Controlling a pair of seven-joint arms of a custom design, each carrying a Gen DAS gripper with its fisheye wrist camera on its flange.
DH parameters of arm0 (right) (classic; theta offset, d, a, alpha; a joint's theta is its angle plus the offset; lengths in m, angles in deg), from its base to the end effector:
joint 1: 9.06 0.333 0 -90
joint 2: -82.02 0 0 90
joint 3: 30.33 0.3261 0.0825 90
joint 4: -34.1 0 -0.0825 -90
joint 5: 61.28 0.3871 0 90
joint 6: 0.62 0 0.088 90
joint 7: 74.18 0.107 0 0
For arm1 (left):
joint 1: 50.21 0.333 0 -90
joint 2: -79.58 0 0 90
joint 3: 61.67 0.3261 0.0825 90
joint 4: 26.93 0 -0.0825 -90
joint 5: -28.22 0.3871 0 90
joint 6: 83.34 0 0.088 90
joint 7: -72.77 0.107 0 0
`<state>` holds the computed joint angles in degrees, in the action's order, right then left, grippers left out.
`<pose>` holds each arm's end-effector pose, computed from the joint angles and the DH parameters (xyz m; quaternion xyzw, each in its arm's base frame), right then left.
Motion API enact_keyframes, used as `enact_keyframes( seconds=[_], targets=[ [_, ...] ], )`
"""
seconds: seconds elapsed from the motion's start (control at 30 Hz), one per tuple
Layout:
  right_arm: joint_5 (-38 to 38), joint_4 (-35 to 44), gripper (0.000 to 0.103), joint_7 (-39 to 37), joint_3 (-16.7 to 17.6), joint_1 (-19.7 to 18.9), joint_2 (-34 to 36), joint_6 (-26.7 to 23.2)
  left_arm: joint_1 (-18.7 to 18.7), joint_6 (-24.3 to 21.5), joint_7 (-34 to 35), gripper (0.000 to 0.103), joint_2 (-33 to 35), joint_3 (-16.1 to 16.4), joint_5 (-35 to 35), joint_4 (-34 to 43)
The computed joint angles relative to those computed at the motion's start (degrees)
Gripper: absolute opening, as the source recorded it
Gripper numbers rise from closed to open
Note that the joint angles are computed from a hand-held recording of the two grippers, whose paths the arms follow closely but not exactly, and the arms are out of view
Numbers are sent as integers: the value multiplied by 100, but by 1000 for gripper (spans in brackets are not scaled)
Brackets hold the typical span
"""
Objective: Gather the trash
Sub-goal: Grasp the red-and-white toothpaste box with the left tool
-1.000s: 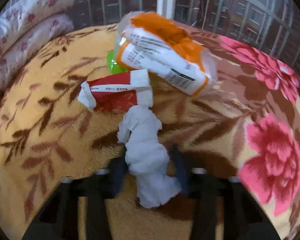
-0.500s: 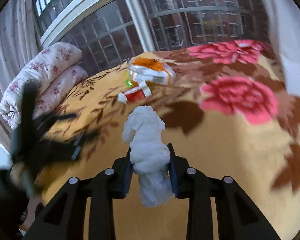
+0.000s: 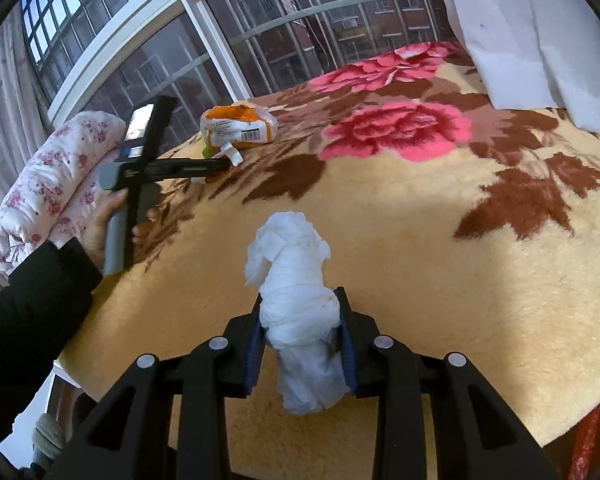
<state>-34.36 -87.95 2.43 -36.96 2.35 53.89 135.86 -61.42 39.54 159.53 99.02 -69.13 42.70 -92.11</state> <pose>0.4485 0.0283 0.6956 -0.6697 0.6120 -0.1085 0.4065 0.6714 -0.1934 0.7043 -0.5537 0.7590 -0.2127 0.2685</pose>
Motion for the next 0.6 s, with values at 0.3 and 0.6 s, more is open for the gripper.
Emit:
enact_keyframes(
  seconds=[0.3, 0.6],
  targets=[
    [191, -94, 32, -66, -33, 28, -16, 108, 58, 66, 48, 29, 115, -93, -419, 7],
    [129, -177, 32, -16, -13, 42, -145, 128, -180, 589, -914, 25, -843, -46, 401, -1263]
  ],
)
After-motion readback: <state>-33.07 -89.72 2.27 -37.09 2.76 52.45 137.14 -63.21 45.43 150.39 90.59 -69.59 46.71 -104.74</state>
